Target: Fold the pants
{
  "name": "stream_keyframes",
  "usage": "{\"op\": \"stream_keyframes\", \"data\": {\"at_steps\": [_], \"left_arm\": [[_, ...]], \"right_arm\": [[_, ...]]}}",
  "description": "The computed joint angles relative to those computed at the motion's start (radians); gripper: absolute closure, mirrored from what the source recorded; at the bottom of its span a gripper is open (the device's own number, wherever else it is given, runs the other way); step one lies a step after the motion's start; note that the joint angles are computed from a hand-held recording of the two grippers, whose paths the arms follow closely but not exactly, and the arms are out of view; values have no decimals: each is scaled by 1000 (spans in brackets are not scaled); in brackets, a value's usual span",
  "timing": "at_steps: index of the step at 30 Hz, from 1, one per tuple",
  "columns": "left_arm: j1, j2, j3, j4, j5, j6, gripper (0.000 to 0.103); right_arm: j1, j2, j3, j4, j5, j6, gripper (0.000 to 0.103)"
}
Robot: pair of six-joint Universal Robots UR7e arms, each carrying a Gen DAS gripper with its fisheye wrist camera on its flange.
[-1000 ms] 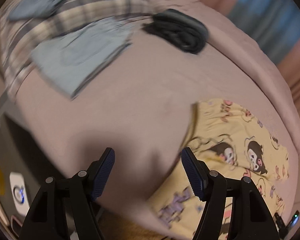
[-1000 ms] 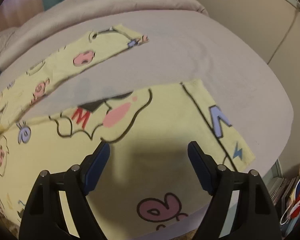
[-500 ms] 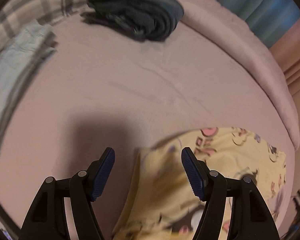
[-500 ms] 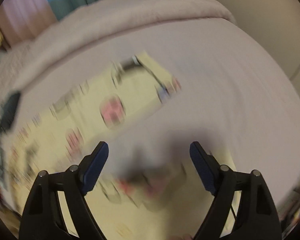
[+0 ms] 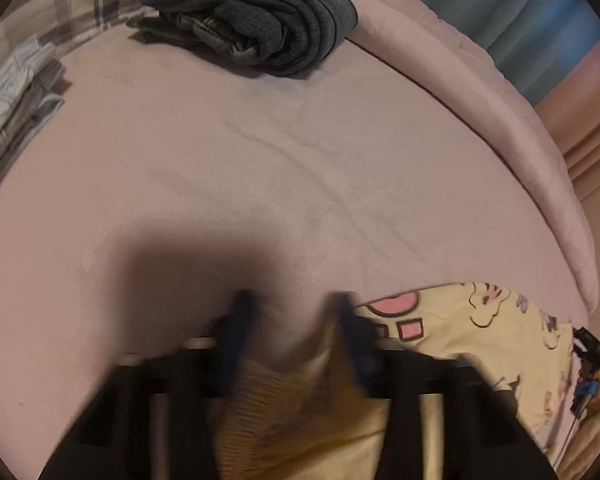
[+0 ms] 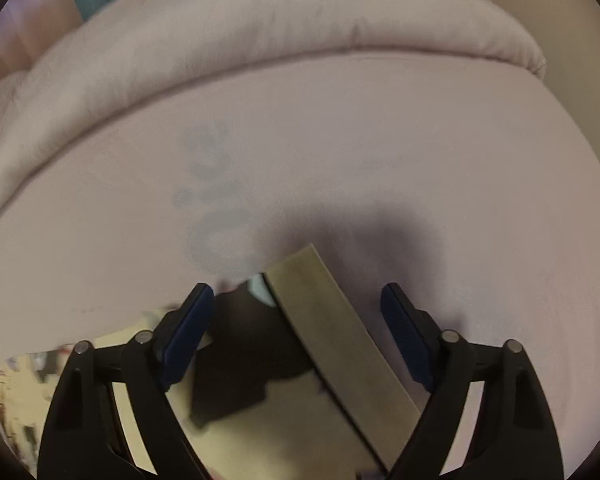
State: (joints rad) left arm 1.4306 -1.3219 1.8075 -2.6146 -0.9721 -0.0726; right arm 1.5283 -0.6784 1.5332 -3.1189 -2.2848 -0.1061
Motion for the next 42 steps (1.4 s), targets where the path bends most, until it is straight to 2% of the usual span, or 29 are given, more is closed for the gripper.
{"op": "stream_keyframes", "data": {"at_steps": [1,2,3,4,5,6,8,13,16,17,20,22,23,24,25,27,28,29,30,31,32,33,35,38,39,40,42], "left_arm": [[9,-4,-6,25,-47,-5,103],[20,-10,-10,50,-105,-21,103],[22,-10,-4,42,-122,-17,103],[12,-6,0,29,-97,-6,103],[-1,-8,10,13,-73,8,103],[-6,-13,17,-6,-84,14,103],[-7,-28,15,-17,-156,3,103],[-51,-76,17,-49,-160,10,103],[-61,-107,17,-39,-164,4,103],[-62,-110,15,-28,-153,4,103],[-59,-99,5,7,-35,-12,103],[-42,-89,-20,110,5,-50,102],[-33,-90,-27,155,0,-69,98],[-23,-93,-31,183,-14,-79,81],[-19,-102,-21,186,-24,-81,59],[-4,-110,0,145,-38,-75,42],[2,-112,8,125,-52,-75,41],[3,-119,21,113,-74,-87,42],[21,-114,25,89,-130,-95,42],[39,-108,31,71,-191,-106,50],[53,-90,17,85,-233,-116,65],[56,-71,2,124,-233,-132,102],[48,-51,-2,131,-217,-140,102],[5,-61,17,83,-151,-122,103],[-2,-70,17,68,-164,-124,103],[-4,-84,13,58,-206,-117,103],[-8,-119,16,37,-275,-115,103]], "right_arm": [[2,9,13,-84,10,-40,33],[2,10,23,-126,24,-69,48],[1,2,33,-127,39,-70,81],[-2,-20,44,-85,67,-30,94],[-1,-37,53,-64,77,4,95],[4,-43,57,-70,82,11,95],[15,-69,87,-123,106,-19,95],[49,-185,182,-214,206,3,95],[84,-220,225,-265,216,-24,95],[92,-226,237,-272,211,-33,95],[101,-235,250,-268,208,-35,95],[99,-230,251,-263,207,-40,95],[99,-229,253,-257,199,-41,95],[93,-233,250,-242,197,-43,95],[87,-226,237,-229,194,-45,95],[80,-219,233,-227,197,-38,95],[75,-217,232,-226,204,-31,95],[71,-216,234,-228,208,-27,95],[70,-215,235,-227,209,-26,95],[69,-213,233,-217,205,-25,95],[69,-210,230,-208,197,-21,95],[70,-207,228,-206,189,-15,95],[63,-204,227,-201,187,-1,95],[61,-203,218,-188,180,4,95],[65,-206,215,-178,177,1,95],[72,-213,213,-177,174,0,95],[85,-236,233,-213,208,-16,95]]}}
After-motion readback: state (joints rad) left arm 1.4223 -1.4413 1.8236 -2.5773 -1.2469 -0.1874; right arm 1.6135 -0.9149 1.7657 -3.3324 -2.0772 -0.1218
